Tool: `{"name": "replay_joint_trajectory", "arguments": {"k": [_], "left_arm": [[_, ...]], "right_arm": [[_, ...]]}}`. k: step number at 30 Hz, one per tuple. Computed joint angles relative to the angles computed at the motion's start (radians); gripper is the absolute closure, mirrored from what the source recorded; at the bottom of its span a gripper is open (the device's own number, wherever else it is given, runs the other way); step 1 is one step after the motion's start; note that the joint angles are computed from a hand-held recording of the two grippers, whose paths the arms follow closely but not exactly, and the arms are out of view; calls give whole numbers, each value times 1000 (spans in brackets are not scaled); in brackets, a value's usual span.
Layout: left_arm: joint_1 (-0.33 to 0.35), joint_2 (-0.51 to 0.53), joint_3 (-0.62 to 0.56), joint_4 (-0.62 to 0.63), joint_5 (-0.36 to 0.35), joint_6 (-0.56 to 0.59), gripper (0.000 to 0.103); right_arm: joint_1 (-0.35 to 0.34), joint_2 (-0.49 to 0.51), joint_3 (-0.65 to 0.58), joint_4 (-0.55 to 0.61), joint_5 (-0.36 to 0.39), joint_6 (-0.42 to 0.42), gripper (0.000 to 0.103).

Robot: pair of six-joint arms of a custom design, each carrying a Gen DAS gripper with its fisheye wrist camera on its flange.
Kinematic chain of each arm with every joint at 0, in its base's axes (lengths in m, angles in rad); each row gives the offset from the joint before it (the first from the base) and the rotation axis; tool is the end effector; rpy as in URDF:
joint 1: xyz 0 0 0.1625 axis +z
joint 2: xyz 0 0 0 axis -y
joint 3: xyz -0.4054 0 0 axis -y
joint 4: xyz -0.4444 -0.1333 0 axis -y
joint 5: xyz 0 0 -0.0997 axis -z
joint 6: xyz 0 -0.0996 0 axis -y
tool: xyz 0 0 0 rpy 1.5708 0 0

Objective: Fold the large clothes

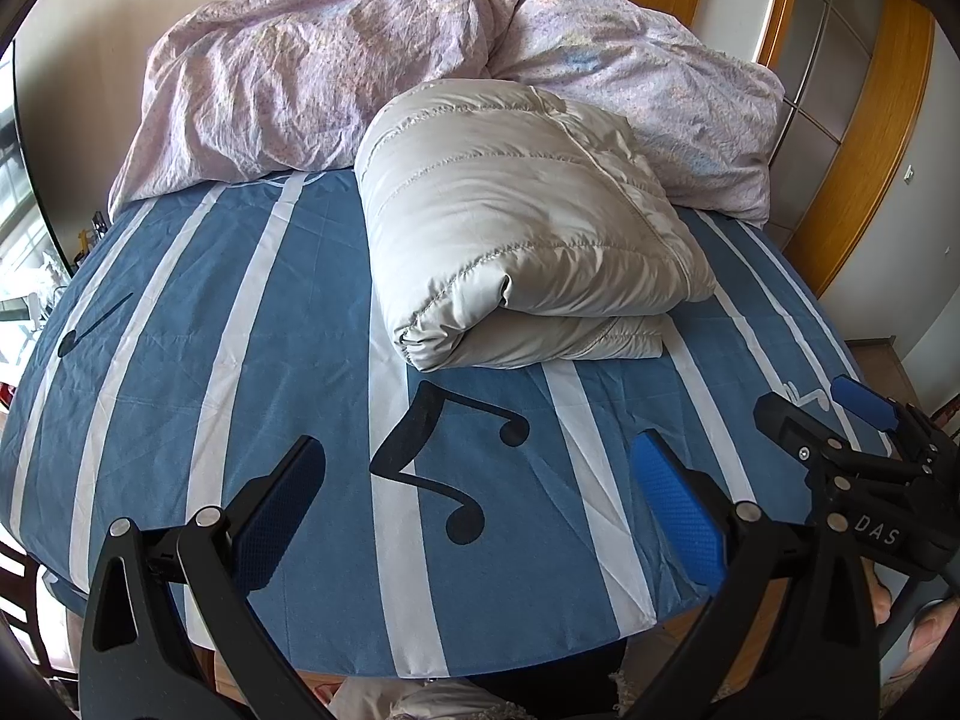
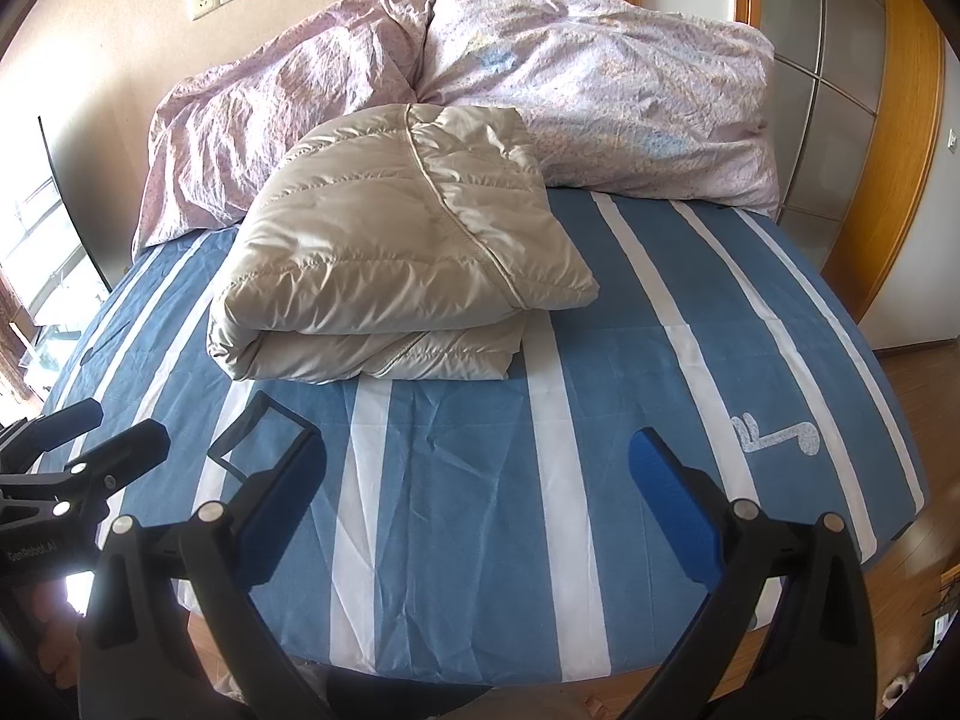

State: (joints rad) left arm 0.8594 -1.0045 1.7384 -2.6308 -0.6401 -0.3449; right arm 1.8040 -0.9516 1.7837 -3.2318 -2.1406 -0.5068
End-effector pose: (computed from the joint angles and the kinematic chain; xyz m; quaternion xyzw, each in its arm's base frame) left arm -0.2701 -0.6399 0.1826 0.0891 0.8803 -0.3484 0.3093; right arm 0.2308 -0.6273 0.1809 0.2121 -0.8599 0.3478 0.3076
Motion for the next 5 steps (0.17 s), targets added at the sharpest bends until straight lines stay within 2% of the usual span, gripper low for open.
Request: {"name": "replay_joint_trajectory", "arguments": {"k": [5], "left_arm": [[0,0,1,1,-1,-3,1]], "right_arm": [[-1,-2,0,5,4,-1,2]]}}
